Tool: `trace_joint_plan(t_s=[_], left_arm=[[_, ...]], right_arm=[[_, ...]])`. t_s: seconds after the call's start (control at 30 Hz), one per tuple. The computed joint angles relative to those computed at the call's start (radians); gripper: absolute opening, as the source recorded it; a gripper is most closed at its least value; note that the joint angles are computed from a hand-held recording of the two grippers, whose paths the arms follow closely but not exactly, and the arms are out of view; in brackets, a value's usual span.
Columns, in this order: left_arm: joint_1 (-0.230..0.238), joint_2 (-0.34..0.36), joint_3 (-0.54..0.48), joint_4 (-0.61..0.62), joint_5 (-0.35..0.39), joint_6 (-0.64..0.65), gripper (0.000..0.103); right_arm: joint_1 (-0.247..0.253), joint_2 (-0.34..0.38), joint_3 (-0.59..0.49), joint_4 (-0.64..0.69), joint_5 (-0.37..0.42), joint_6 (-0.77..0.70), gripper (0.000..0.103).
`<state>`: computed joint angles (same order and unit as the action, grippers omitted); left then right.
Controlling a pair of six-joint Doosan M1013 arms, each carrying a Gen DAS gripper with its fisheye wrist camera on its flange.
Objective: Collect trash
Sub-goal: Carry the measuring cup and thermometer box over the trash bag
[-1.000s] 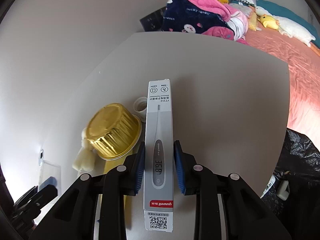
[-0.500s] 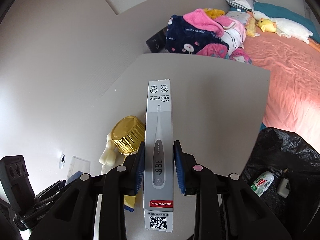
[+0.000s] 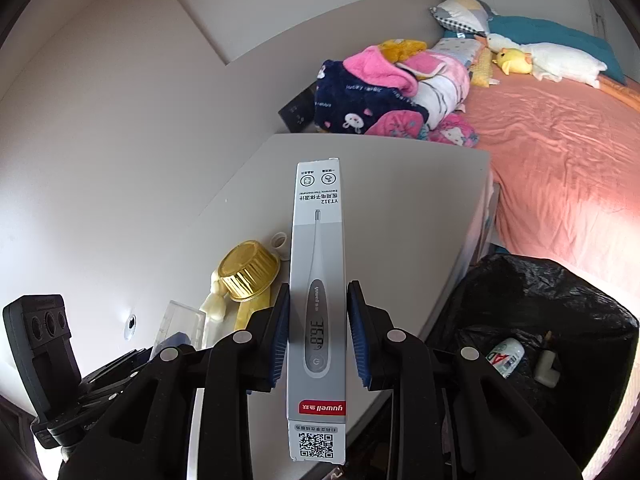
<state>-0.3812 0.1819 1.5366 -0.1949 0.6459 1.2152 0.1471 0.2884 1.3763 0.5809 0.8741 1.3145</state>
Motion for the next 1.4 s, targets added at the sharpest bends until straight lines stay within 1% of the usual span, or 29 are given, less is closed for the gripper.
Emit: trace_joint_plan(t_s=[0.3,0.53,1.2,1.3,1.33,1.37,1.4], left_arm=[[-0.028,0.042,-0.064,-0.059,0.023,0.107,0.041],[-0.048,0.075,-0.110,-0.111,0.046,0.190,0.041],[-0.089,0.159,-0.219,-0.277,0.110,0.398,0.041],[-0.091,0.173,-0.234,-0.313,0.133,0.427,0.042],[-0.090,0.181,-0.245,-0.332,0.156,0.442,0.053],[-0.093,0.186,-0.254,-0.323,0.169,0.431,0.067],[-0.097,0.189,-0.259,-0.301,0.168,0.406,0.095]], right_arm=[[-0.049,-0.047,0.048,0.014,-0.038,0.006,0.030],[-0.079,-0.068,0.071,0.014,-0.062,0.016,0.030],[-0.169,-0.140,0.143,-0.024,-0.132,0.077,0.030],[-0.183,-0.146,0.151,-0.023,-0.135,0.082,0.031],[-0.188,-0.149,0.154,-0.017,-0.136,0.079,0.031],[-0.191,-0.154,0.160,-0.021,-0.148,0.088,0.034],[-0.191,-0.165,0.172,-0.040,-0.175,0.114,0.048]])
